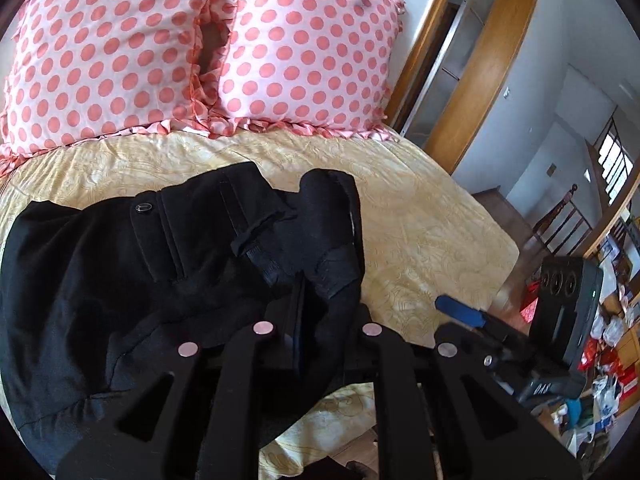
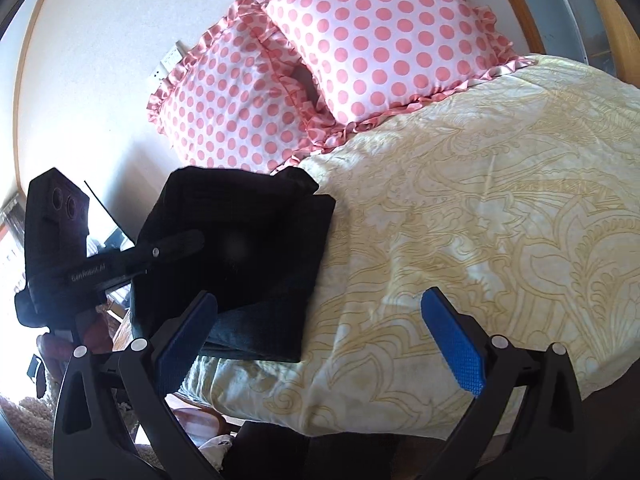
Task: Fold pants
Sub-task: 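Lay the folded pants down and open the right gripper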
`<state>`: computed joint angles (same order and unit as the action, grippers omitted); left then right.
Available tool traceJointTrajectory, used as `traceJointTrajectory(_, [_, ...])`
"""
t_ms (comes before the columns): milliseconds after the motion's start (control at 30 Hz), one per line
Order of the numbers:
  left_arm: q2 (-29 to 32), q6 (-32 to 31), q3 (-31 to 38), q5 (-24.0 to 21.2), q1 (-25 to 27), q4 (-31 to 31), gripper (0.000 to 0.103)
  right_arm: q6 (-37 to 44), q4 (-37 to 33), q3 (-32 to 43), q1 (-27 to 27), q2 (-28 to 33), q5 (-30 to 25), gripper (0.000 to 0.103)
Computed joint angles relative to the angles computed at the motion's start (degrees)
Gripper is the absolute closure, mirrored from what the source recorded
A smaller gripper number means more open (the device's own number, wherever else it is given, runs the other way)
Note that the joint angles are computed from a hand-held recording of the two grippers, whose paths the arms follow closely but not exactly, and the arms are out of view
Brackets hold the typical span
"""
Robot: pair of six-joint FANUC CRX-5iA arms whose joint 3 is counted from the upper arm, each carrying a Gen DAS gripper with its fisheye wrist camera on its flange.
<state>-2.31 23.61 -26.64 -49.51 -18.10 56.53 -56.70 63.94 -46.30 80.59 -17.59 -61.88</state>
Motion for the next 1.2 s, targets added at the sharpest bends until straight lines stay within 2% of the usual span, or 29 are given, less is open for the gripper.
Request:
traceJointTrajectory(133, [-1.3, -4.6, -4.0, 4.6, -2.0, -0.9, 0.092, -1.3, 0.7, -0.3, 0.0, -0.3, -2.1, 0.001])
traceJointTrajectory(200, [-1.7, -7.8, -6.1, 6.4, -2.5, 1.2, 0.091, -0.9, 0.4, 0.3, 0.5, -0.1, -3.4, 0.001])
traceJointTrajectory(300, [-4.2, -15.7, -10.6, 9.7, -3.4, 6.4, 0.091, 0.4, -0.2, 1.4, 0.6, 0.3, -5.0, 0.001])
traceJointTrajectory(367, [-5.1, -19.6, -12.4, 9.3, -3.0, 8.8, 0.090, 1.3, 0.1, 1.9, 0.1, 0.5, -5.3, 0.001])
traceJointTrajectory(433, [-5.5, -20.8, -13.1, 8.0, -2.1, 9.5, 0.089, 3.3, 0.7, 3.4, -1.2, 1.3, -5.4, 0.001])
traceJointTrajectory(467, [-5.4, -20.7, -12.9, 6.8, -1.3, 9.1, 0.081, 4.6, 1.2, 4.1, -1.9, 1.7, -5.1, 0.001])
traceJointTrajectory(500, [-4.9, -20.4, -12.1, 3.5, 0.0, 8.0, 0.063, 6.2, 2.0, 5.0, -2.8, 2.2, -4.7, 0.001])
traceJointTrajectory(533, [-4.4, -20.4, -11.3, -1.0, 1.7, 7.5, 0.051, 7.5, 2.8, 5.9, -3.6, 2.8, -4.4, 0.001])
traceJointTrajectory(567, [-4.4, -20.9, -11.0, -4.8, 3.4, 7.7, 0.031, 9.1, 3.7, 6.8, -4.5, 3.4, -3.9, 0.001])
traceJointTrajectory(600, [-5.4, -21.5, -11.6, -6.5, 4.7, 8.4, 0.018, 10.8, 4.4, 7.8, -5.4, 4.1, -3.4, 0.001])
traceJointTrajectory(667, [-7.6, -24.8, -13.2, -8.3, 7.4, 11.3, 0.008, 14.9, 5.7, 10.3, -7.5, 5.9, -1.3, 0.001])
traceJointTrajectory(733, [-9.6, -26.9, -14.5, -5.8, 9.2, 14.6, 0.003, 18.2, 7.2, 11.9, -10.6, 7.4, 3.6, 0.001])
traceJointTrajectory(800, [-10.7, -28.0, -15.8, 1.3, 9.4, 18.7, 0.002, 21.5, 7.3, 13.7, -14.4, 9.2, 10.4, 0.001])
traceJointTrajectory(867, [-10.0, -25.1, -15.3, 9.4, 9.2, 19.2, 0.002, 24.6, 6.4, 15.5, -18.1, 11.2, 18.1, 0.001])
traceJointTrajectory(900, [-9.0, -23.1, -14.5, 10.6, 9.9, 18.2, 0.002, 26.7, 5.0, 16.7, -19.1, 12.5, 20.1, 0.001])
traceJointTrajectory(933, [-7.8, -21.2, -13.7, 11.2, 10.8, 17.1, 0.002, 30.1, 2.2, 18.5, -19.6, 14.1, 20.7, 0.001])
traceJointTrajectory(1000, [-6.1, -18.4, -12.7, 12.1, 12.2, 14.7, 0.002, 37.9, -5.8, 22.9, -18.7, 17.5, 16.7, 0.002])
traceJointTrajectory(1067, [-5.1, -17.5, -12.5, 13.1, 12.9, 12.3, 0.002, 43.9, -13.4, 25.4, -18.4, 19.3, 15.3, 0.009])
traceJointTrajectory(1133, [-4.5, -17.5, -12.6, 13.5, 13.2, 9.9, 0.002, 48.1, -20.1, 26.0, -18.0, 19.7, 16.6, 0.010])
traceJointTrajectory(1200, [-4.0, -18.3, -12.8, 14.1, 13.1, 8.6, 0.002, 51.9, -24.7, 27.1, -16.7, 20.8, 14.7, 0.010])
